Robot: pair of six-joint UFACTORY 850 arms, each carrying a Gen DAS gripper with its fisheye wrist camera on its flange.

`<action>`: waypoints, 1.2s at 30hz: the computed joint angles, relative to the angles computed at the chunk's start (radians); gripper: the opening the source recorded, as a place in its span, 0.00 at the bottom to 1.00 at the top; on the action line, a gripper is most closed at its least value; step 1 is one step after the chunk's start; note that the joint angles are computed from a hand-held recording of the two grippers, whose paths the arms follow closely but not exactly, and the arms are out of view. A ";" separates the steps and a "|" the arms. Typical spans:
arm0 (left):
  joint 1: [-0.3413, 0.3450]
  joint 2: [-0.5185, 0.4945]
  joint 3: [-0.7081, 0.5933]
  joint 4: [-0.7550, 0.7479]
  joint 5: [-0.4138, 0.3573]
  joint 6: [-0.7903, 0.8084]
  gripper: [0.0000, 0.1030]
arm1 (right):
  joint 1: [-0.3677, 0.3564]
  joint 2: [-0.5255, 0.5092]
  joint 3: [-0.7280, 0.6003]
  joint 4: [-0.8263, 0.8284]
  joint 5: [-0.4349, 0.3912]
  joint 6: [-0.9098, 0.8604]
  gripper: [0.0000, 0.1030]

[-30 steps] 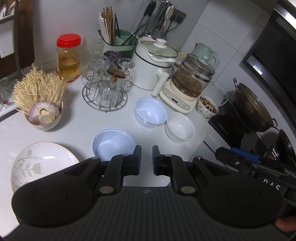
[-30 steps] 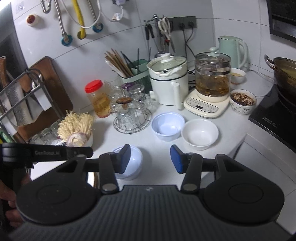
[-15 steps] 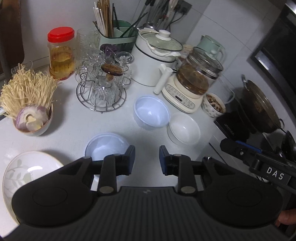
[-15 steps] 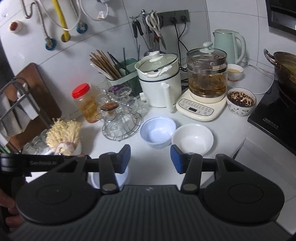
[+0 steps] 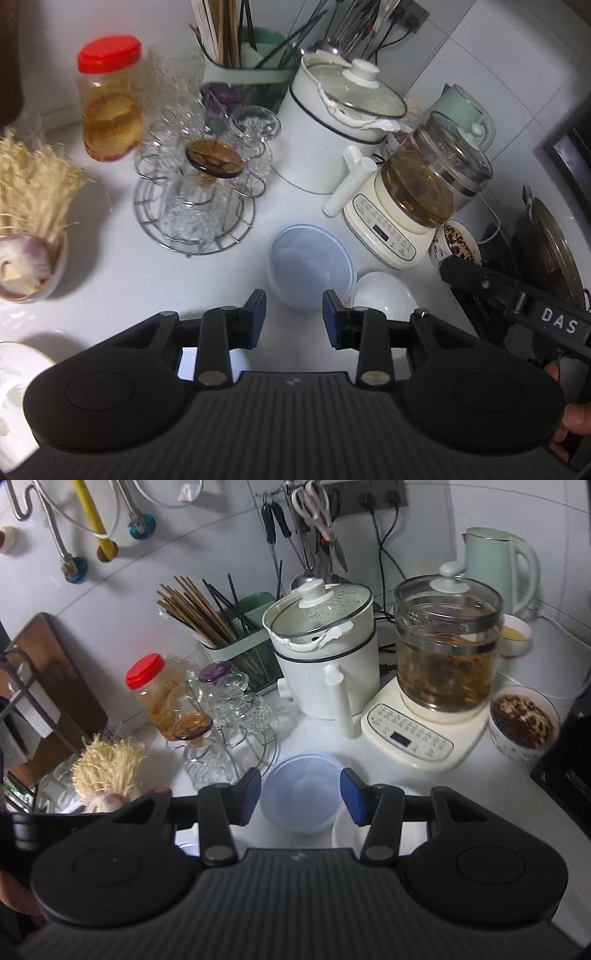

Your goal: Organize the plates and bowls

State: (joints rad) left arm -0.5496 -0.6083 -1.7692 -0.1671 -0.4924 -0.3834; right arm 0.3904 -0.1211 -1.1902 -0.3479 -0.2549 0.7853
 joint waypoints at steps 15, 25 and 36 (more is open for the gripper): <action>0.003 -0.288 -0.326 0.102 -0.155 -0.183 0.38 | -0.109 -0.254 -0.180 0.724 -0.081 -0.820 0.49; 0.006 -0.432 -0.510 0.160 -0.247 -0.237 0.36 | -0.154 -0.375 -0.250 0.900 -0.122 -1.018 0.39; 0.007 -0.520 -0.647 0.106 -0.299 -0.177 0.11 | -0.164 -0.424 -0.282 1.006 -0.151 -1.133 0.17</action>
State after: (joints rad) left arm -0.5431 -1.1283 -2.4164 -0.0608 -0.7918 -0.5607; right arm 0.2265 -0.5450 -1.4726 0.6581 -0.4059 -0.3480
